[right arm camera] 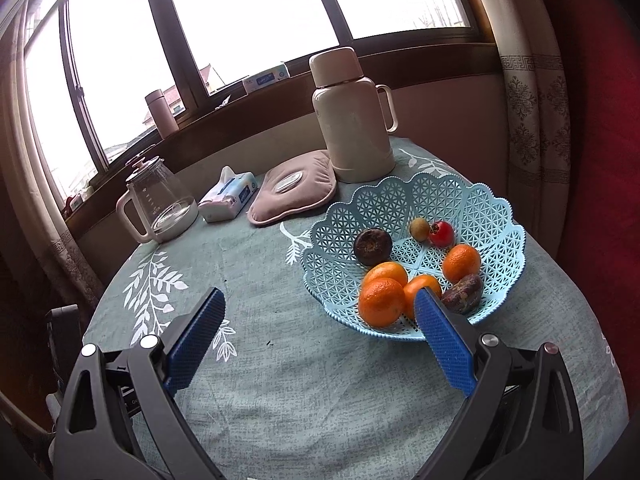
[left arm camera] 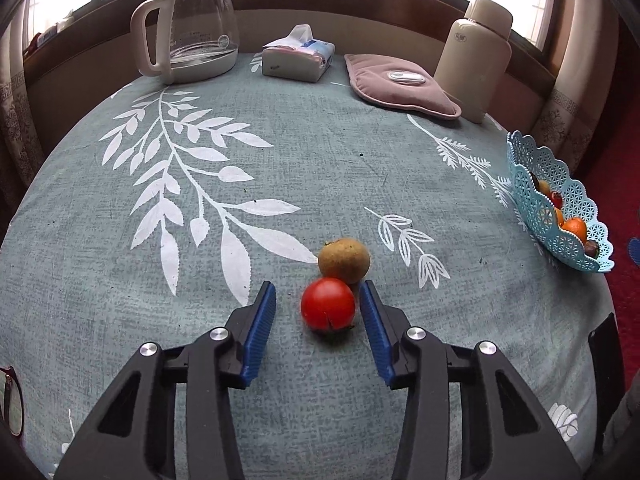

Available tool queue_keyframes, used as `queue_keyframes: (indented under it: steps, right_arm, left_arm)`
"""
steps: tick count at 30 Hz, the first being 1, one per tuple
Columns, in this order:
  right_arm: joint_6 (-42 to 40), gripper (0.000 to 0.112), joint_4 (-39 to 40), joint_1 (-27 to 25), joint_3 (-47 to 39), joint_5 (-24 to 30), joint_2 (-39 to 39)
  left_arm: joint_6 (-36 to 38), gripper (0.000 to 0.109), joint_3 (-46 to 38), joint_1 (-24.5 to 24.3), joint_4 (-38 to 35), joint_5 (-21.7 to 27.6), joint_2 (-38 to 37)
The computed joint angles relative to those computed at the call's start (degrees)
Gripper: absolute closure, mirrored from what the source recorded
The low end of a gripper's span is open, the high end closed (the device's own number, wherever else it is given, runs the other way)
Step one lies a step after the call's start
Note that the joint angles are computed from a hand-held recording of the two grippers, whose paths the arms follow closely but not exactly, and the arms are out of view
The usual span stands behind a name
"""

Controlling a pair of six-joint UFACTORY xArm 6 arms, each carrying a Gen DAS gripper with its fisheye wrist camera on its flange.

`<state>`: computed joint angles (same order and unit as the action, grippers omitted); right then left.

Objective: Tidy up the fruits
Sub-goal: 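Close the left gripper on the red tomato and lift it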

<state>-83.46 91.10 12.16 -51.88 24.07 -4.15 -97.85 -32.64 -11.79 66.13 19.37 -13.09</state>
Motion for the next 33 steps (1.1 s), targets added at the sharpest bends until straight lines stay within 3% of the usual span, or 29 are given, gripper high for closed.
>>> queue_keyframes:
  steps: [6,13,20,23,26,32,33]
  right_arm:
    - [-0.57,0.015,-0.45,0.82,0.61,-0.03,-0.3]
    - [-0.77,0.015,-1.17,3.3,1.55,-0.88,-0.38]
    - [2.83,0.015,-4.74,5.85,3.08,-0.15,-0.54]
    - [3.47,0.015,-5.0,5.91,3.37,-0.11,-0.73]
    - [3.88,0.015,-5.18,5.74,3.43,-0.04,-0.73]
    - [3.54,0.015,-5.05,5.25,3.57,0.49,-1.08]
    - [3.55,0.015,-5.01,5.2,3.55,0.52,-1.09]
  left_arm:
    - [0.06,0.08,0.79,-0.1,1.0,-1.0,-0.88]
    - [-1.57,0.08,4.09,-1.45,3.41,2.55,-7.38]
    - [-2.31,0.08,7.59,1.58,4.07,0.74,-13.01]
    - [-3.09,0.075,7.3,2.78,4.09,-2.07,-11.64]
    - [-6.12,0.05,5.96,2.99,6.32,-3.7,-8.71]
    - [-3.25,0.05,2.28,2.61,4.3,-4.84,-2.37]
    - [-1.85,0.054,1.68,2.58,3.22,-4.91,-1.46]
